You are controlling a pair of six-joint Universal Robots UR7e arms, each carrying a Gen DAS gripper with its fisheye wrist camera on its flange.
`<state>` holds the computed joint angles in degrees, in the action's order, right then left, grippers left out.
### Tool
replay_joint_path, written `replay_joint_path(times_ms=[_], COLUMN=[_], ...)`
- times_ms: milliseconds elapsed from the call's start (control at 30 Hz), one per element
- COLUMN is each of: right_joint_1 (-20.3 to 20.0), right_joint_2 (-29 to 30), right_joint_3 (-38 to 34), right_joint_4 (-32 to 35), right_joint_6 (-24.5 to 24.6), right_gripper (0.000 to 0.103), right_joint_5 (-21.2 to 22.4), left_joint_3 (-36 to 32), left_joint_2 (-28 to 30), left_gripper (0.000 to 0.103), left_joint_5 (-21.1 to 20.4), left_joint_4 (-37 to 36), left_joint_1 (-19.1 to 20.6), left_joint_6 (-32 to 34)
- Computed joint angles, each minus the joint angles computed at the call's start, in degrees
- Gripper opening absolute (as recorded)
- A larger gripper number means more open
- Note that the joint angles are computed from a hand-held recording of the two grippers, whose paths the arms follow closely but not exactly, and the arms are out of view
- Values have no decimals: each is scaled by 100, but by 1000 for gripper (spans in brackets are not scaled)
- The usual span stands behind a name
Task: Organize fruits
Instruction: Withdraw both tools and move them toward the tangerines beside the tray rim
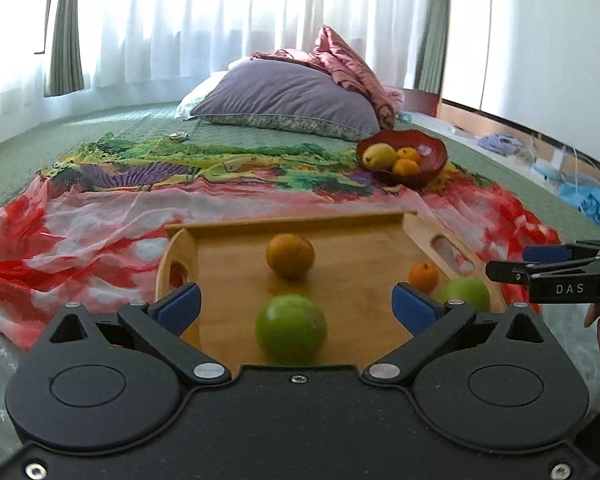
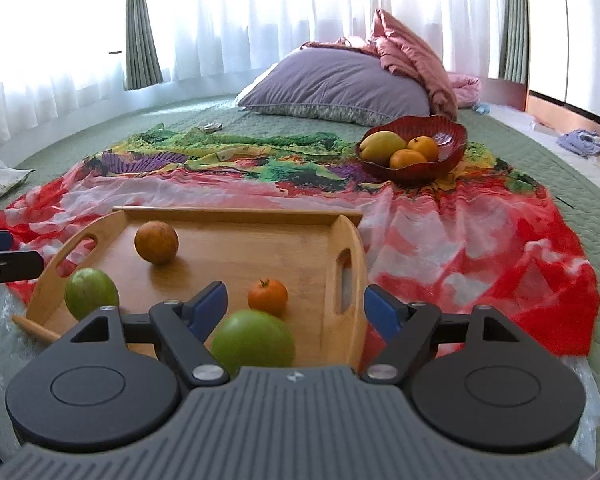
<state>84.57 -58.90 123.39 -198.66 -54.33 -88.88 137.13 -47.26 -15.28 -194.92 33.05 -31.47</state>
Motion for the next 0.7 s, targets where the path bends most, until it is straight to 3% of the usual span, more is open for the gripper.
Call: replay_joint_path(times_ms=[200, 400, 700], right_joint_1=[-268, -502, -756], right_joint_2=[-27, -49, 48], right_joint_3=[425, 684, 989], right_joint_4=[-473, -577, -1030], right_joint_6=[-447, -534, -717], right_gripper=[86, 80, 80], right_joint_5=[118, 233, 558], left_joint_3=[162, 294, 263], left_joint_2=[210, 429, 644], left_gripper=[103, 103, 103], left_joint_5=[49, 21, 190], left_joint_4=[512, 651, 1631], left_joint_1=[-186, -285, -310], left_joint_6=[-813, -1431, -2316])
